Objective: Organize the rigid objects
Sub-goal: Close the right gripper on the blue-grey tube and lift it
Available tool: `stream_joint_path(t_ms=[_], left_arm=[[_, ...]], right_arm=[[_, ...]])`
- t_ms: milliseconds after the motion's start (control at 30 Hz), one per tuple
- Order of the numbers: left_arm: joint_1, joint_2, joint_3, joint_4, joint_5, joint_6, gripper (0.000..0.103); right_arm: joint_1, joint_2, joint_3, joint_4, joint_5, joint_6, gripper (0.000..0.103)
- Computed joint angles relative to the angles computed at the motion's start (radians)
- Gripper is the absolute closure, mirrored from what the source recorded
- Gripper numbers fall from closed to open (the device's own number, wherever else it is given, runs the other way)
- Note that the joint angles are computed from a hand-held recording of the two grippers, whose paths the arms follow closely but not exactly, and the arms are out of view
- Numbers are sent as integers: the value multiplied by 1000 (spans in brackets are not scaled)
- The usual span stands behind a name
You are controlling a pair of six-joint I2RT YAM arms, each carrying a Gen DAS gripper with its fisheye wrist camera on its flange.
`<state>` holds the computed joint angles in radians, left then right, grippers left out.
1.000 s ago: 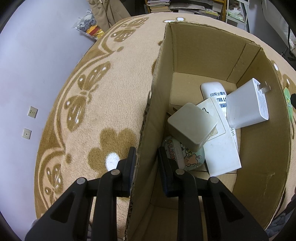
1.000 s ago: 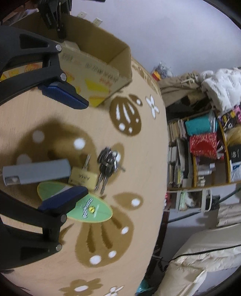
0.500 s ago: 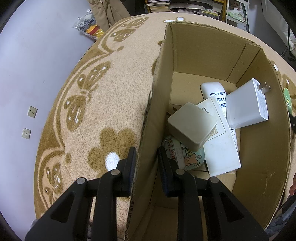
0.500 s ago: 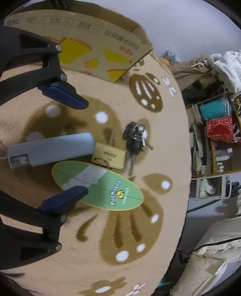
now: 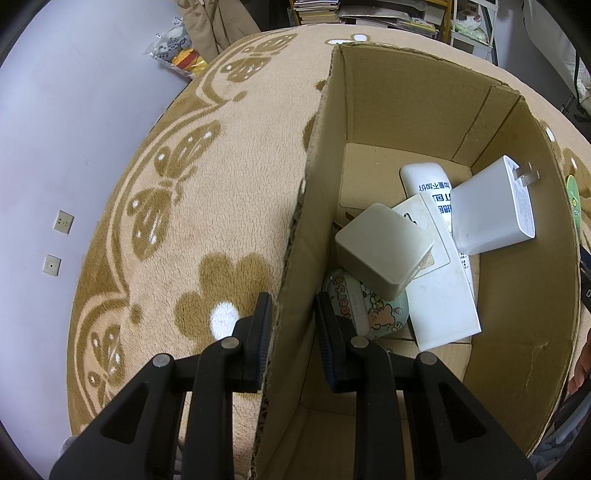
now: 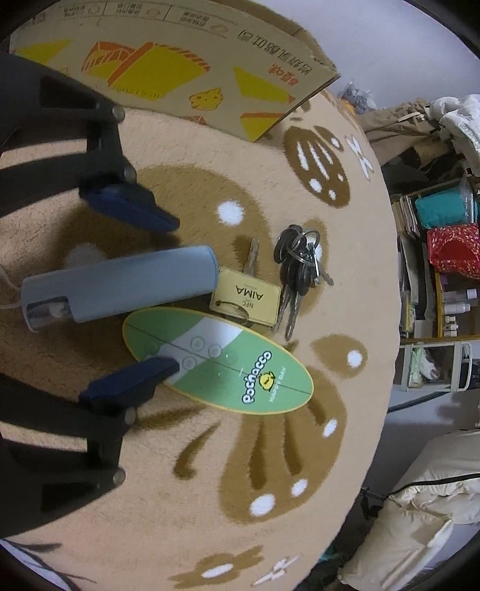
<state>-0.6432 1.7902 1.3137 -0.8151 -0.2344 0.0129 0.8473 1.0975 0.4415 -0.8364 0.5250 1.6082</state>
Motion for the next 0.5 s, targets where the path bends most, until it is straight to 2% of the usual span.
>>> stream_joint_path(t_ms=[67,233,367,500], left_arm=[[0,0,0,0,0,-1,80],[0,0,0,0,-1,1,80],[0,0,0,0,0,0,79],[0,0,1,0,-1,1,79]], right_arm=[[5,6,8,-11,0,9,42],[13,4,18,3,0,-16,70],[7,73,41,21,-9,-47,70],[-10,63,22,56,-25,-59,70]])
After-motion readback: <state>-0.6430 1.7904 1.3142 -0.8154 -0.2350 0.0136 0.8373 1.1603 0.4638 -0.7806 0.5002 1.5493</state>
